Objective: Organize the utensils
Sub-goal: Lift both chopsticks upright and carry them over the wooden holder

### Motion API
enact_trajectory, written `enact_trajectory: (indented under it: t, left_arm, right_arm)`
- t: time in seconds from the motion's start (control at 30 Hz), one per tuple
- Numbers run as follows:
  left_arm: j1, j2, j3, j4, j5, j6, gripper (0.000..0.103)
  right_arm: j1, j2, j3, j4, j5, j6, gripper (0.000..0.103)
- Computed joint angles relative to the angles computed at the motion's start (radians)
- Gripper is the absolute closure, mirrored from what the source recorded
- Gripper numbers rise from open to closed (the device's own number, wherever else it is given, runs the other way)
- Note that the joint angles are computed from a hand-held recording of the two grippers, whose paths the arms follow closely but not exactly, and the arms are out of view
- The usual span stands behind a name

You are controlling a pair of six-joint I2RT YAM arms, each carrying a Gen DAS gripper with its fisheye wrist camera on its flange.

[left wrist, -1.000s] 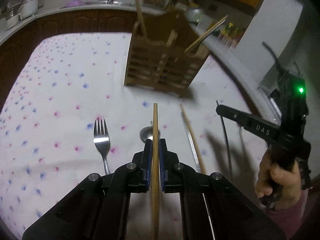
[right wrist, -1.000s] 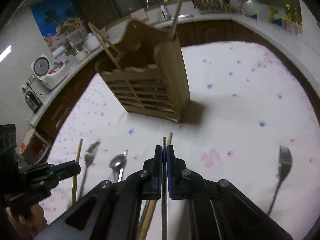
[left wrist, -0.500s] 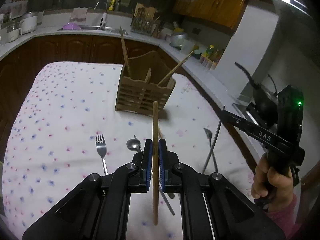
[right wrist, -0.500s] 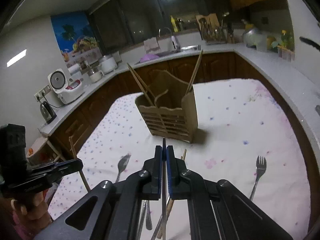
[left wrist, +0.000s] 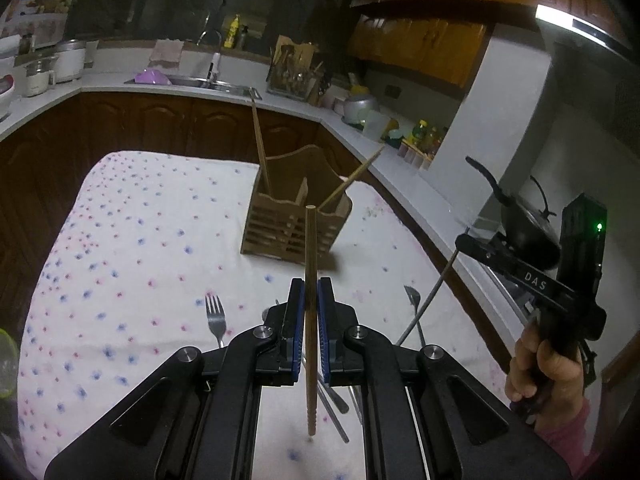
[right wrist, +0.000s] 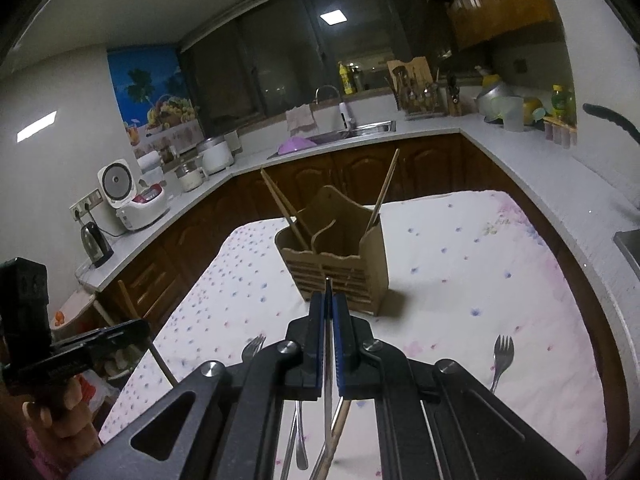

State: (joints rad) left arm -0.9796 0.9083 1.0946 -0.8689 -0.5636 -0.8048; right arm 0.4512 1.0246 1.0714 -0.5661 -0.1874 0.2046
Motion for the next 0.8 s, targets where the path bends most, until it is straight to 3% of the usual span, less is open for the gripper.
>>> enact_trajectory:
  t: [0.4, 0.8]
  left_arm:
    - [0.03, 0.007, 0.028, 0.017, -0.023, 0.037, 0.098]
    - [0.118, 0.029, 0.064, 0.064, 0.014, 0.114, 0.098]
  right_arm:
    - [-0.018, 0.012, 0.003, 0.027, -0.002, 0.003, 0.099]
    - [-0.04, 0.042, 0.037, 0.059, 0.016, 0.011, 0.099]
